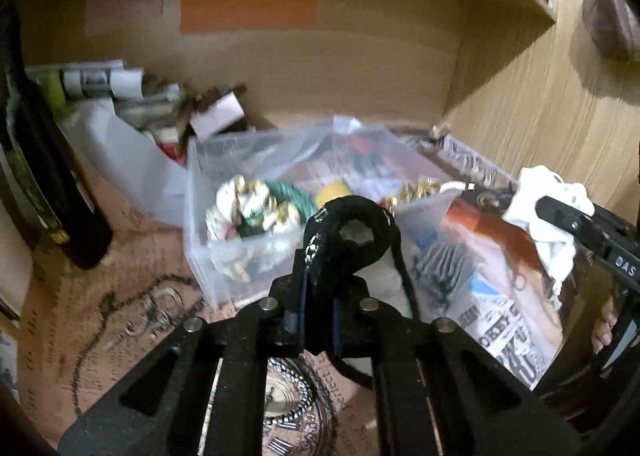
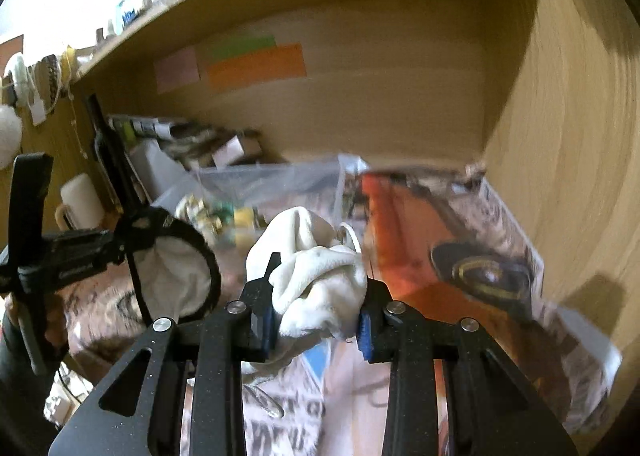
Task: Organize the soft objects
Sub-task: 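Carry both bags over the clear box and open both tools to release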
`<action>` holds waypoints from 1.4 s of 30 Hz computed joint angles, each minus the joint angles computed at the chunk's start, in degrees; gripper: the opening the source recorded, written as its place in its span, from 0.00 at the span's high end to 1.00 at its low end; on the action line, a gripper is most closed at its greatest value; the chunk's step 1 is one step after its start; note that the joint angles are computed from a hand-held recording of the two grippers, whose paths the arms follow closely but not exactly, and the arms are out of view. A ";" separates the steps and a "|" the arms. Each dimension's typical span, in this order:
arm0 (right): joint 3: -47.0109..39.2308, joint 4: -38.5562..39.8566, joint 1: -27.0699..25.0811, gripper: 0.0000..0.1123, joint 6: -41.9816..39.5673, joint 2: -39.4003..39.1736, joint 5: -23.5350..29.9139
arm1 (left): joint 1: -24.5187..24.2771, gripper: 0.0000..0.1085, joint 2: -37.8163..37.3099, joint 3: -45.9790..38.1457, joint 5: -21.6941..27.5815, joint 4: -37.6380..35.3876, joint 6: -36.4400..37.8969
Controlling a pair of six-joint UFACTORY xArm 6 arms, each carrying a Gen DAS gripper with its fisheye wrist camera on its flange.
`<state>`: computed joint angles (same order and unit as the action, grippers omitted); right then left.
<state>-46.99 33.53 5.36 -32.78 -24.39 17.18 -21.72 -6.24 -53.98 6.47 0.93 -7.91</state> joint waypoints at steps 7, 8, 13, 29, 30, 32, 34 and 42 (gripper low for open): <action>-6.66 6.06 2.50 0.75 -5.72 5.12 -3.30 | 1.99 0.92 -1.82 -1.68 -2.73 6.33 -5.85; -7.55 6.67 2.77 0.75 -6.34 5.82 -3.50 | 2.23 0.92 -1.72 -2.04 -3.25 6.84 -6.41; -12.88 6.59 4.23 0.75 -6.49 10.48 -4.62 | 4.12 0.92 0.23 -6.46 -4.17 14.19 -13.19; -27.91 -13.25 5.13 0.75 9.78 26.95 -1.94 | 5.64 0.92 12.79 -21.34 -0.77 27.98 -25.14; -28.61 -15.17 5.04 0.75 11.22 27.76 -1.36 | 5.56 0.92 13.82 -22.40 -0.06 28.47 -25.61; -30.20 -17.67 4.85 0.75 13.04 29.25 0.37 | 5.18 0.92 15.64 -24.18 1.43 26.86 -24.19; -31.90 -20.16 4.71 0.75 14.86 30.79 2.48 | 4.69 0.92 17.85 -26.26 3.28 23.56 -20.91; -35.46 -25.84 4.36 0.74 18.29 34.25 9.06 | 3.73 0.92 24.33 -32.61 10.98 12.95 -10.72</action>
